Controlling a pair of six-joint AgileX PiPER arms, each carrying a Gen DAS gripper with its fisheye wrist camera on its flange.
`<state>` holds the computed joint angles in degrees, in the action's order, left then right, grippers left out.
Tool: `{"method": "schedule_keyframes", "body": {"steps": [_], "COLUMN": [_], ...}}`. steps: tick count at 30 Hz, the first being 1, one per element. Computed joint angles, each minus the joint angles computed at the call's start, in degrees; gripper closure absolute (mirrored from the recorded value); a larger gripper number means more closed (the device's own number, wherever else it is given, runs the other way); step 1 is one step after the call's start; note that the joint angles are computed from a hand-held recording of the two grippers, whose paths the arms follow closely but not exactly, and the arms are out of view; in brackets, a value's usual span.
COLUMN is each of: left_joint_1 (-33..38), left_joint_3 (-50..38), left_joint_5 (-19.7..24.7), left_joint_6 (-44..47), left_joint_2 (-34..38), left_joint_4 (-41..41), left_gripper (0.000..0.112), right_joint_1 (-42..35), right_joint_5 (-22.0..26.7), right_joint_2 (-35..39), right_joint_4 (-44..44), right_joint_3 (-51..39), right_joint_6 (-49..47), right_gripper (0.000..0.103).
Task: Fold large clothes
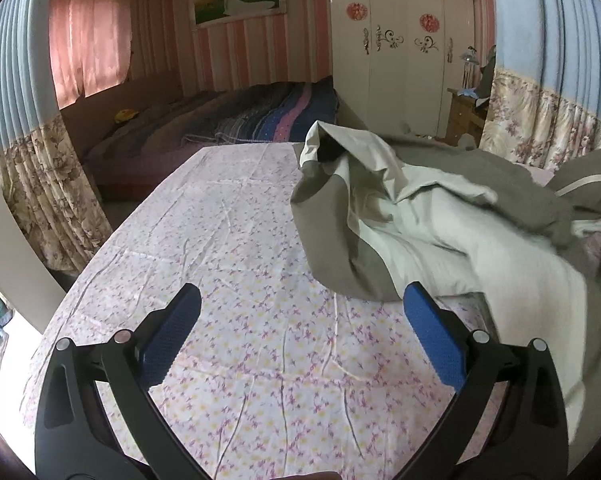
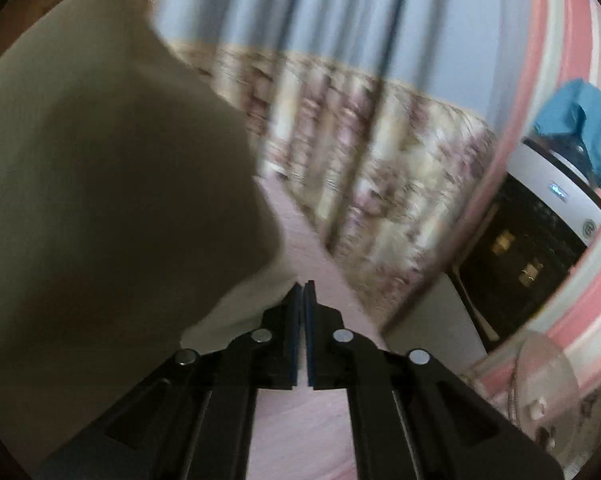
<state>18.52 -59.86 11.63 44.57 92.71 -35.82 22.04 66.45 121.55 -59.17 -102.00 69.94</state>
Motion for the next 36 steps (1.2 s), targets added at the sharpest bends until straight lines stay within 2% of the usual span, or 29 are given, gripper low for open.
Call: {"method": "schedule_keyframes", "body": {"steps": [1, 3, 5, 6, 7, 8, 9, 11, 13, 14, 17, 19, 21, 24, 25, 29, 31, 33, 34, 35, 36], "left_joint_1": [-0.20, -0.66, -0.77, -0.70, -0.56, -0.29, -0.36, -0.19, -0.48, -0.61, -1.57, -1.43, -1.56, -3.65, -3.78, -3.04, -2.81, -2.72, -2.70, -2.83, -2.05], "left_joint_3": [-0.65, -3.52, -7.42, -9.41, -10.80, -13.21, -15.08, -20.12, -23.35, -25.69, -28.92, -29.60, -29.30, -26.63, -26.40, -25.63, -25.11, -24.19, -23.92, -24.21, -23.84], "left_joint_5": [-0.26, 0.18, 2.23, 3.37, 4.05, 5.47, 6.36, 9.85, 11.61, 13.74, 15.05, 16.42, 18.45, 16.19, 16.18, 17.16, 17.28, 16.75, 16.72, 16.96, 17.60], "left_joint_6": [0.56, -0.21, -2.94, -4.26, -3.41, -3.09, -4.77, -6.24, -6.98, -6.90, -8.88, -6.21, -1.68, -1.65, -2.05, -0.43, 0.53, 1.68, 2.16, 1.83, 3.44], "left_joint_2": [0.94, 4.34, 7.98, 9.60, 10.85, 12.96, 14.62, 18.51, 21.05, 22.74, 25.82, 26.65, 26.85, 24.98, 24.71, 23.89, 23.66, 23.34, 23.27, 23.42, 23.16], "left_joint_4": [-0.46, 0.68, 3.29, 4.19, 3.01, 2.18, 3.64, 3.90, 4.14, 4.01, 5.24, 1.97, -2.32, 0.44, 0.78, -1.24, -1.75, -2.55, -3.19, -3.16, -4.43], "left_gripper": [0.012, 0.012, 0.012, 0.012, 0.012, 0.012, 0.012, 0.012, 0.012, 0.012, 0.014, 0.027, 0.067, 0.087, 0.089, 0.092, 0.093, 0.095, 0.095, 0.097, 0.098], "right_joint_1": [-1.69, -5.01, -4.31, -3.09, -2.47, -1.28, 1.16, 4.95, 9.13, 10.88, 16.36, 20.79, 23.95, 28.39, 30.05, 31.19, 30.63, 29.85, 29.79, 29.00, 27.88], "right_joint_5": [-0.30, -5.66, -6.37, -7.99, -9.30, -10.31, -10.02, -8.00, -8.24, -8.80, -13.39, -17.11, -20.03, -22.11, -21.71, -26.87, -28.37, -26.78, -25.44, -25.94, -27.31], "right_joint_2": [-0.08, -3.46, -6.33, -8.79, -10.48, -12.58, -15.14, -17.94, -22.48, -23.97, -26.93, -25.99, -22.50, -15.98, -14.93, -12.39, -10.99, -7.43, -5.59, -5.08, -4.35], "right_joint_4": [-0.12, 5.87, 6.86, 6.09, 4.96, 2.91, 0.30, -2.38, -3.45, -3.22, -0.52, 4.66, 10.57, 16.34, 16.78, 18.53, 20.68, 21.02, 21.22, 22.72, 23.64], "right_joint_3": [1.08, 4.57, 6.94, 10.23, 12.43, 15.29, 18.82, 22.35, 26.96, 28.41, 31.29, 30.36, 27.19, 21.98, 21.57, 20.58, 19.01, 14.68, 12.59, 12.09, 11.56], "right_joint_6": [0.57, 1.02, 1.48, 2.67, 4.18, 6.66, 9.50, 13.34, 18.20, 19.67, 22.29, 20.72, 16.53, 12.96, 13.83, 18.38, 17.50, 13.69, 12.09, 10.33, 9.42], "right_gripper": [0.103, 0.103, 0.096, 0.066, 0.024, 0.016, 0.015, 0.015, 0.014, 0.014, 0.012, 0.012, 0.012, 0.012, 0.012, 0.012, 0.012, 0.012, 0.024, 0.048, 0.080]}}
